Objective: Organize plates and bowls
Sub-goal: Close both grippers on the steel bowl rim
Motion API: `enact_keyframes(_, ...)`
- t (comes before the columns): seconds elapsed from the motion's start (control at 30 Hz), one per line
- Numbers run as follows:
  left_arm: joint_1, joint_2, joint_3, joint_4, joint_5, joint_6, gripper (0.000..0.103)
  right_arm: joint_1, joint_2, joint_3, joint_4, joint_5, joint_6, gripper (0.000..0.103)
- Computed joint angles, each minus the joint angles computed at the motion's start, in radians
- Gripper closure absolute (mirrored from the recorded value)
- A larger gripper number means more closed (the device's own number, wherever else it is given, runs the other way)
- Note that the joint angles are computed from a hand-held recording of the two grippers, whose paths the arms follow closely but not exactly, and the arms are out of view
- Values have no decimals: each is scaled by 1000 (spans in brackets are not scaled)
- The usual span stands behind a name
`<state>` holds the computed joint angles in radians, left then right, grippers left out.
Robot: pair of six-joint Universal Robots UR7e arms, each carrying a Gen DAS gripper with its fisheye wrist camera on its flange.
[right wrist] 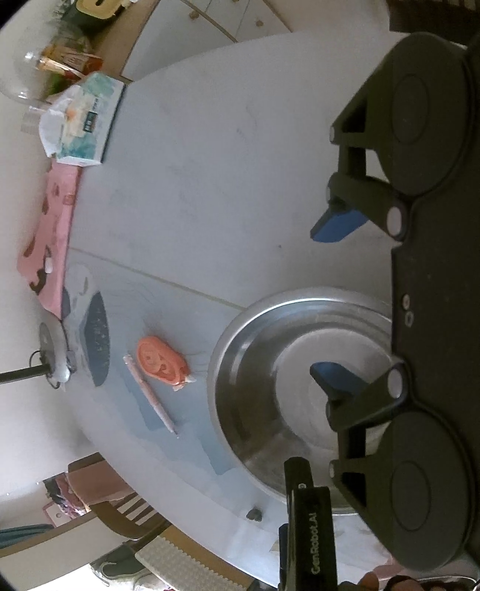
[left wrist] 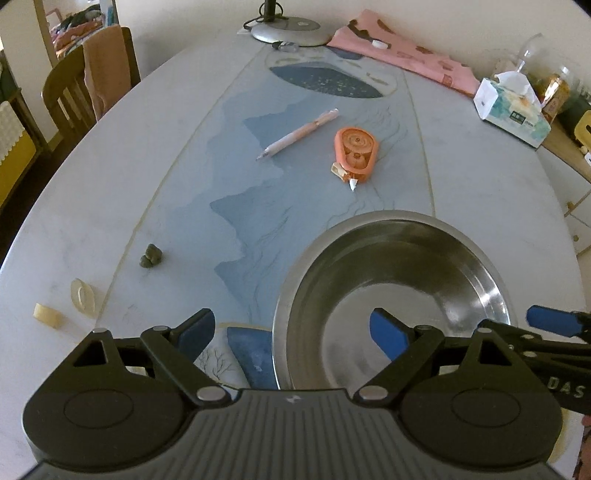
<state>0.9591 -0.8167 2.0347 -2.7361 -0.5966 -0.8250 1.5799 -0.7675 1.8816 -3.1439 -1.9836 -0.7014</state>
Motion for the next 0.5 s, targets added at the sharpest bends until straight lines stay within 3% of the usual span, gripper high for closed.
enact_keyframes(0.07,7,0,-1,-8,-9,4,31,-2,8,-5,-2,-6,1,41)
enact_keyframes(0.1,10,0,-3,-6,-13,0,35,-2,11,-8,1,-10,6,48)
enact_keyframes(0.2,17,0,-7,8,-19,-19,47,-6,14,-19,27,-4,29,54)
enact_keyframes(0.27,18,2,-11,31,-11,-37,68,-4,20,-21,26,-12,21,60)
enact_keyframes(0.4,21,3,-14,48,-13,-33,76,-1,20,-19,24,-17,11,78)
enact_keyframes(0.5,18,7,-18,52,-18,-11,80,3,21,-14,12,-24,6,80)
